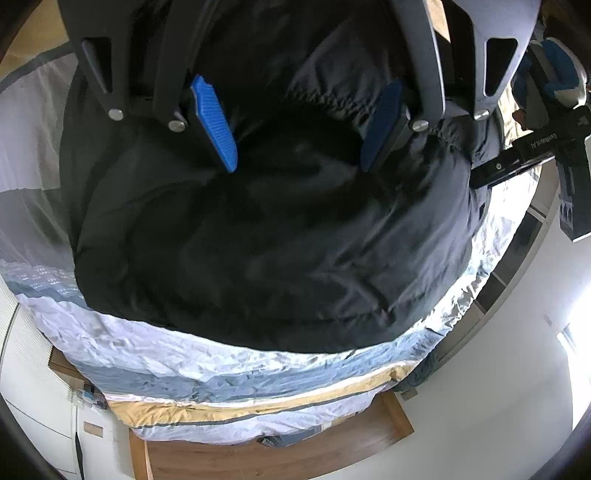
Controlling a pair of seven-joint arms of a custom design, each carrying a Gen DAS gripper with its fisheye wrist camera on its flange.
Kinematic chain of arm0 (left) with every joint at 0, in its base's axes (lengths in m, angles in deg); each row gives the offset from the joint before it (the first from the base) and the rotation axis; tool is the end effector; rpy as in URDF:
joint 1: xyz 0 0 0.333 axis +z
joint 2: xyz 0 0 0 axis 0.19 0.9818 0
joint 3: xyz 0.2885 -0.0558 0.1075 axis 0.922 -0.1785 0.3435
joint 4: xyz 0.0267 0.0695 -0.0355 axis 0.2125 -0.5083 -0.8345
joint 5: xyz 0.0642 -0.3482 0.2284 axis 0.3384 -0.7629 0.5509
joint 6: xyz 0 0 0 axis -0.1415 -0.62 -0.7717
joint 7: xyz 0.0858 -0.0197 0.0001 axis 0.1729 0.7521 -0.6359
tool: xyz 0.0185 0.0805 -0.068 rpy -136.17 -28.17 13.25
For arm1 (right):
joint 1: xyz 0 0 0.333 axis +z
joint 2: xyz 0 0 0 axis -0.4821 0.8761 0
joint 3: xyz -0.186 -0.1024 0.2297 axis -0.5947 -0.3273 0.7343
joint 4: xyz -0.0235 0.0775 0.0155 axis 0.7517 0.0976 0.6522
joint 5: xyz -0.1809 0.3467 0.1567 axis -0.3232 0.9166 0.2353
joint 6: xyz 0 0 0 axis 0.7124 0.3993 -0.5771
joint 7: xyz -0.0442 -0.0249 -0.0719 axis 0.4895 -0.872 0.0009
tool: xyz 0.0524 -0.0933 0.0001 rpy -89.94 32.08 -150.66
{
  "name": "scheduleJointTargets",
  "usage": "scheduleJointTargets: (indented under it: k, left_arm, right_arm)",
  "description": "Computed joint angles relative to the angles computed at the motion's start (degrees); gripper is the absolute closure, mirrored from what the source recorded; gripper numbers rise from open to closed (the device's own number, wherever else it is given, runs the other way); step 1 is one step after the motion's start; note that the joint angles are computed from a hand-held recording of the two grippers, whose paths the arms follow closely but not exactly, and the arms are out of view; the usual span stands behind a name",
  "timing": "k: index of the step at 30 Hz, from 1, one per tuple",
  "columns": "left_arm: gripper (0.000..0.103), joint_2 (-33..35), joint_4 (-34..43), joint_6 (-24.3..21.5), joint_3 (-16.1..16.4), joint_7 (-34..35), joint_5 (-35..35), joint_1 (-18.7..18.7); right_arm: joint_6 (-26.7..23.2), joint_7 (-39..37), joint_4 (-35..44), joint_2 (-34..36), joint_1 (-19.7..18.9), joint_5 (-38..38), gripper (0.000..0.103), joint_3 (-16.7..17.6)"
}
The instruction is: Fold large clothes
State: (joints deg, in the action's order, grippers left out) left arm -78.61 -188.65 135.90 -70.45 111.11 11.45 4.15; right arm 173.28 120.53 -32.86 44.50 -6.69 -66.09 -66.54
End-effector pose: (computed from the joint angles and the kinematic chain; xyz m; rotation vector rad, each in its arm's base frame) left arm 0.5243 -0.1261 0.4202 -2.1383 1.7678 -0.8458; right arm 0.5458 0.2988 0.4654 -1.9509 1.5877 -0.1816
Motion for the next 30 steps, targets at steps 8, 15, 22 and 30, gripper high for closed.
scheduleJointTargets:
  k: [8,15,22,30]
  left_arm:
    - [0.007,6.8,6.8,-1.6,-1.2,-3.8,8.4,1.6]
    - [0.004,13.4,15.3,-5.4,-0.8,-4.4,12.4,1.6]
    - [0.001,20.4,24.5,-9.4,-0.1,-4.2,14.4,1.3]
    - [0.0,25.1,30.3,-12.7,0.0,-3.8,13.0,1.9]
  right_arm:
    - [0.0,-0.1,4.3,5.1,-0.6,-1.9,0.035,-0.3]
    - [-1.5,0.1,10.9,11.0,-1.4,-4.1,0.035,-0.7]
    - [-5.6,0.2,19.2,17.3,-2.0,-5.6,0.034,-1.2]
    - [-10.3,0.6,28.0,24.1,-2.9,-5.5,0.032,-1.4]
